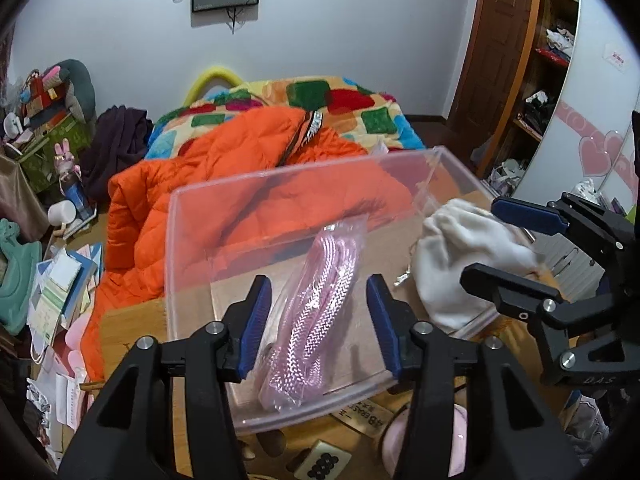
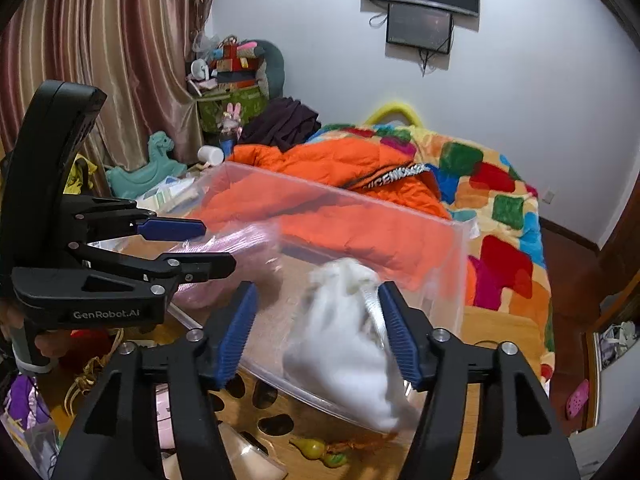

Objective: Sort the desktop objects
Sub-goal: 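Carry the pink rope bag into the clear box while the right tool carries the white pouch in, then open both tools to release the items and move toward the red gift bag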

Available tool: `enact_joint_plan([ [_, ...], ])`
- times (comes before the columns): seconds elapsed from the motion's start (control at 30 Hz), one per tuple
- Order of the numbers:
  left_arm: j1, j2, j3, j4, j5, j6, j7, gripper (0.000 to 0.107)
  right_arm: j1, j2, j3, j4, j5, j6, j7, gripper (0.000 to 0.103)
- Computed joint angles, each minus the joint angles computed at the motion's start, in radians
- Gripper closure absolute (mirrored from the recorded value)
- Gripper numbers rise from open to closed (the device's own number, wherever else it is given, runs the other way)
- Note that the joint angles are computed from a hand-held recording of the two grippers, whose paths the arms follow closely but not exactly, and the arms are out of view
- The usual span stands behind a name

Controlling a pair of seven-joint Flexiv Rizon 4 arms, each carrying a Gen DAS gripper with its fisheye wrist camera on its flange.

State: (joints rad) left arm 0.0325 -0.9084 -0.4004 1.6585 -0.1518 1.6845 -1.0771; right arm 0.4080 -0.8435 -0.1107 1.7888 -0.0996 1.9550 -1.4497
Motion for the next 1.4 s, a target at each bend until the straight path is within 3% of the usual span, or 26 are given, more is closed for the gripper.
enact_joint_plan([
  [0.07,0.010,0.016,-0.011,0.023,0.010,0.026,-0.003,0.049,0.015,0.012,-0.016,0.020,0.020,0.031,-0.007,0.031],
  [0.23,0.037,0.053,-0.033,0.080,0.039,0.079,-0.032,0.037,0.086,0.047,-0.079,0.079,0.115,0.102,-0.049,0.022],
  [0.33,0.044,0.077,-0.027,0.119,0.062,0.121,-0.065,0.031,0.123,0.070,-0.104,0.115,0.180,0.136,-0.089,0.021],
  [0.47,0.033,0.114,0.015,0.175,0.090,0.192,-0.126,0.022,0.116,0.108,-0.074,0.170,0.227,0.171,-0.117,0.018],
  [0.63,0.038,0.149,0.059,0.252,0.141,0.283,-0.212,0.017,0.174,0.118,-0.096,0.218,0.344,0.229,-0.156,0.017],
  [0.73,0.055,0.166,0.073,0.301,0.180,0.334,-0.267,0.014,0.195,0.113,-0.089,0.239,0.403,0.277,-0.182,0.011],
  [0.93,0.046,0.186,0.144,0.378,0.211,0.391,-0.356,0.013,0.204,0.099,-0.033,0.278,0.466,0.377,-0.230,0.006],
  [1.13,0.045,0.170,0.172,0.424,0.229,0.407,-0.406,0.013,0.214,0.085,0.010,0.313,0.514,0.396,-0.246,0.006],
  [1.4,0.003,0.134,0.203,0.462,0.231,0.439,-0.433,0.013,0.127,0.048,0.137,0.408,0.408,0.470,-0.121,0.006],
])
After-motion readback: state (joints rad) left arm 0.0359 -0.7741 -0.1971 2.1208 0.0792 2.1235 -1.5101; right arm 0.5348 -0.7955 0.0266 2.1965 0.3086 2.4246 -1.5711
